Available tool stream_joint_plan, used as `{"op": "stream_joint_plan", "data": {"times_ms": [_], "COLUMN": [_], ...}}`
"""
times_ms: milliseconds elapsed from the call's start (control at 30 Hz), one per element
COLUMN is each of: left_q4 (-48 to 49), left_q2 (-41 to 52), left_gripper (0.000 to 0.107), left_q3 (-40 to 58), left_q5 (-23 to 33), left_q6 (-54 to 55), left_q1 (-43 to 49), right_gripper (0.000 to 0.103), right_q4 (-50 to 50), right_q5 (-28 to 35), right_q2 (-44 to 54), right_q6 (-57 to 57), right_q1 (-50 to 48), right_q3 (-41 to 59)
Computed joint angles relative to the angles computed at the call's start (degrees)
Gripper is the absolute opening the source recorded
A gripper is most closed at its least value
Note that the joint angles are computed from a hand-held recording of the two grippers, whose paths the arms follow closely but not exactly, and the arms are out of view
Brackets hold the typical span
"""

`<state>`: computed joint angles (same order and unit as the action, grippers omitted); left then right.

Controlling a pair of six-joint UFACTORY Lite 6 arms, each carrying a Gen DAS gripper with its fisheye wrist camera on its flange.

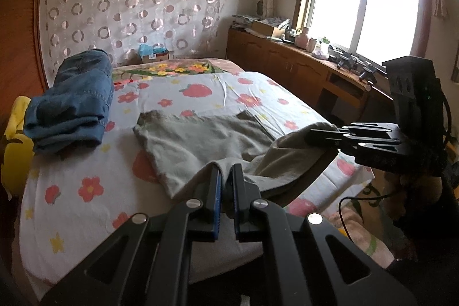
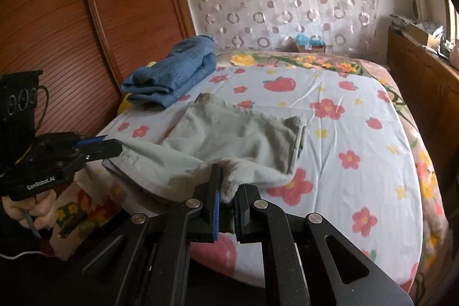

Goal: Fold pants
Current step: 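Carry the held shorts over with both grippers and lay them folded on the bed, then open both grippers and release the folded shorts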

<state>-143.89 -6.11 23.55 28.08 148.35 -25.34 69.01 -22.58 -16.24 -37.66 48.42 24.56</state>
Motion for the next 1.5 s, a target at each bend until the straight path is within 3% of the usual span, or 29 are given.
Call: {"op": "stream_joint_plan", "data": {"times_ms": [400,567,767,900,1000,1133,1200,1267,1500], "left_q4": [-1.2,1.0,-2.2,-6.6,-2.3,-2.9,-3.8,-1.3,-1.4], "left_q2": [10.0,13.9,18.6,20.8,21.7,21.4,20.9,20.9,23.3], "left_gripper": [0.004,0.005,0.007,0.019,0.025,0.028,0.028,0.028,0.028], "left_q3": [11.2,15.5,20.4,20.7,20.9,19.4,17.9,16.8,15.0], "left_q5": [-0.3,0.0,-1.7,-0.7,-0.7,-0.9,0.1,1.1,3.2], "left_q6": [0.3,-1.9,1.1,5.8,2.8,4.0,4.3,2.0,2.9], "left_q1": [2.3,3.9,3.5,3.9,5.0,5.3,5.6,6.3,5.7], "right_gripper": [0.004,0.005,0.005,0.005,0.005,0.018,0.031,0.051,0.054], "right_q4": [-12.5,-24.6,-27.7,-23.1,-21.5,-20.5,-19.8,-18.3,-19.3], "right_q5": [3.3,5.9,7.0,7.4,7.8,7.4,6.9,5.7,4.4], "right_q2": [9.7,15.1,23.4,29.6,32.2,33.6,33.1,31.3,21.8], "right_q6": [5.1,14.8,17.1,11.7,10.0,9.9,9.1,7.8,8.0], "right_q1": [-9.6,-15.1,-17.7,-17.8,-18.4,-18.9,-18.9,-18.7,-19.1], "right_q3": [9.7,14.5,20.5,24.6,26.4,27.2,26.9,25.5,16.4]}}
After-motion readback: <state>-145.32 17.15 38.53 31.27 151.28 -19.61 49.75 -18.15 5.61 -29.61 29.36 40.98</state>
